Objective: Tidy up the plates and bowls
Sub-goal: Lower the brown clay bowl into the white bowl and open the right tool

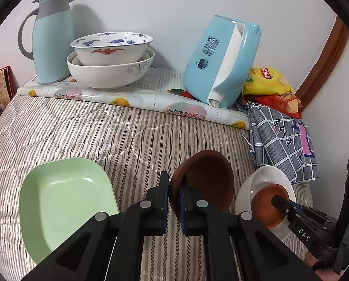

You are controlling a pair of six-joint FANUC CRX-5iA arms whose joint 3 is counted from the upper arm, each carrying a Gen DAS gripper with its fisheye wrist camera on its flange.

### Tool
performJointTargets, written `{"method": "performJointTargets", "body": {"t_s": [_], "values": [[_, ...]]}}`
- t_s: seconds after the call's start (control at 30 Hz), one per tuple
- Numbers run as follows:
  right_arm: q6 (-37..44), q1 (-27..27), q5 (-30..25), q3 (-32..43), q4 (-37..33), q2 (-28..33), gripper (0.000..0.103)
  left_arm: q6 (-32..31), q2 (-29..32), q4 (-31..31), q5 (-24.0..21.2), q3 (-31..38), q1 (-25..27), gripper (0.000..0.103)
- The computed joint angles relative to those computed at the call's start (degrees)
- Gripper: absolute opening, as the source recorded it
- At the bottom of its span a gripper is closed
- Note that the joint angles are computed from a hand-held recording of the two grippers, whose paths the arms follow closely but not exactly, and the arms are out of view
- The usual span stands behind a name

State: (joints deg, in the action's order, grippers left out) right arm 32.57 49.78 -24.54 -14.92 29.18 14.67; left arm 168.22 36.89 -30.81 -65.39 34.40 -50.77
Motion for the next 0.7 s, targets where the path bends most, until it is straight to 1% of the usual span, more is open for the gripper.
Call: {"method": "performJointTargets", "body": {"t_s": [0.23,0.47,0.6,0.7], "values": [[3.42,0.03,-2.2,2.75,-3.09,1.47,0.007,-0.35,0.35,0.5,0.74,-0.03,0.46,0.008],[8.59,0.0,-5.48,6.59,-7.45,3.23,0.007,-0.49,0.55,0.69,1.25,0.13,0.57,0.008],[10.28,0.12,-8.01,8.66,-8.13,4.41,0.007,-0.8,0.62,1.12,1.46,0.07,0.81,0.008],[10.84,0.42,-9.71,9.76,-7.23,5.29,0.007,-0.92,0.57,1.05,1.4,0.1,0.71,0.008]]}}
